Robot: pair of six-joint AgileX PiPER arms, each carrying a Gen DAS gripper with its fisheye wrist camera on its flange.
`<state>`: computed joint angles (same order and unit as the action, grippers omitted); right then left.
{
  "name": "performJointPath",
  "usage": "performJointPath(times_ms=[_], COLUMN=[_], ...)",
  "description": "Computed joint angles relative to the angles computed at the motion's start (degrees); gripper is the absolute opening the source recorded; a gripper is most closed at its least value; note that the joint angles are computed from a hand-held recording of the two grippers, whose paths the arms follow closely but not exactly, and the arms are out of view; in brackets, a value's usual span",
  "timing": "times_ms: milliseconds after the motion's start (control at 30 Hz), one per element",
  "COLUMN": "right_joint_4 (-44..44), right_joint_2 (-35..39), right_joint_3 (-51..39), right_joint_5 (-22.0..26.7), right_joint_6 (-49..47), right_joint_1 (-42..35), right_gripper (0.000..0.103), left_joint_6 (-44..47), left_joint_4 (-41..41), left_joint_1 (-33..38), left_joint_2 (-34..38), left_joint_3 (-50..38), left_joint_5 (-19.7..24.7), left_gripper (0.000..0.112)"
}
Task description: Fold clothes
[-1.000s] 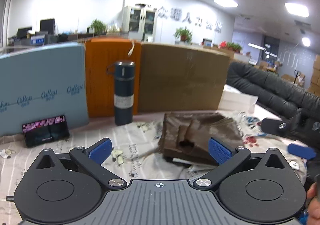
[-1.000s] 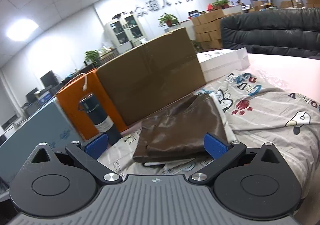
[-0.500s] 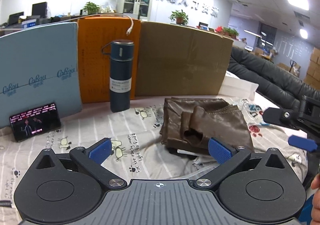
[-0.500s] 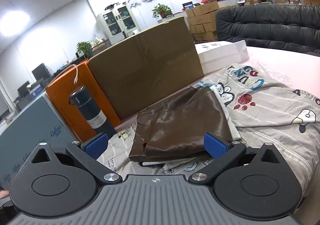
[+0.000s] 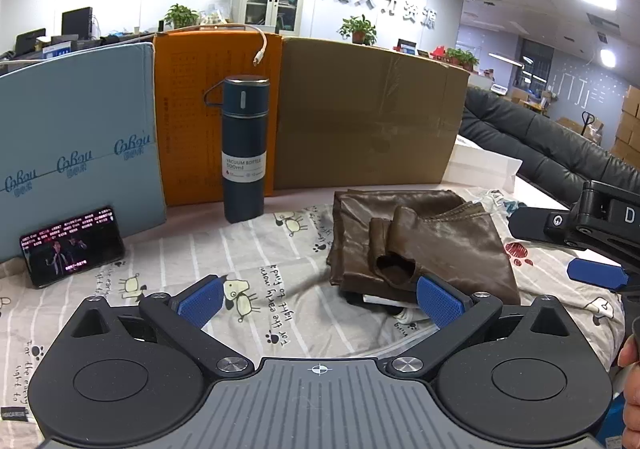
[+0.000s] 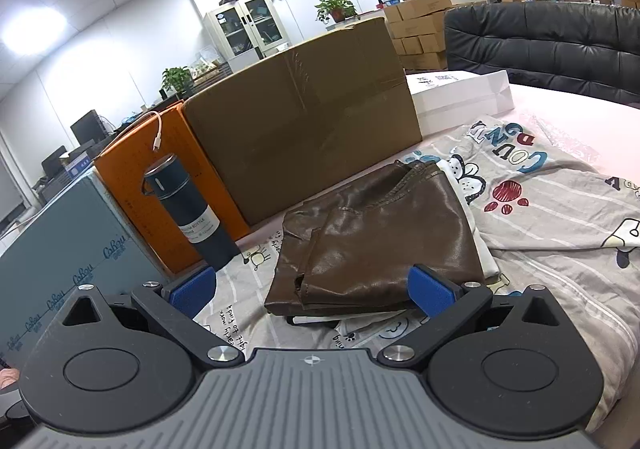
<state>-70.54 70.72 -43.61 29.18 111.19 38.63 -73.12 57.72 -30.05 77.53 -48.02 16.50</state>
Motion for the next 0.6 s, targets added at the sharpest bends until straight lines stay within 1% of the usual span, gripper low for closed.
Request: performJointPath(times_ms=[467,600], right_joint_4=[0.97,0.8], right_joint_2=[0.94,0.6], right_joint_3=[-0.95,-0.72], right_joint_5=[-0.97,0.08], right_joint_6=[-1.32,-0.77], right_joint_1=[-0.69,-0.17], right_gripper=[0.103,0.103], left_joint_6=[-0.22,-0.29], left_joint_4=[0.21,0.58], left_joint_1=[0.23,0.19], left_joint_2=[-0.34,-0.68], left_joint_3=[0.12,0.33], left_joint_5=[0.26,0.2], left_gripper=[0.103,0.103])
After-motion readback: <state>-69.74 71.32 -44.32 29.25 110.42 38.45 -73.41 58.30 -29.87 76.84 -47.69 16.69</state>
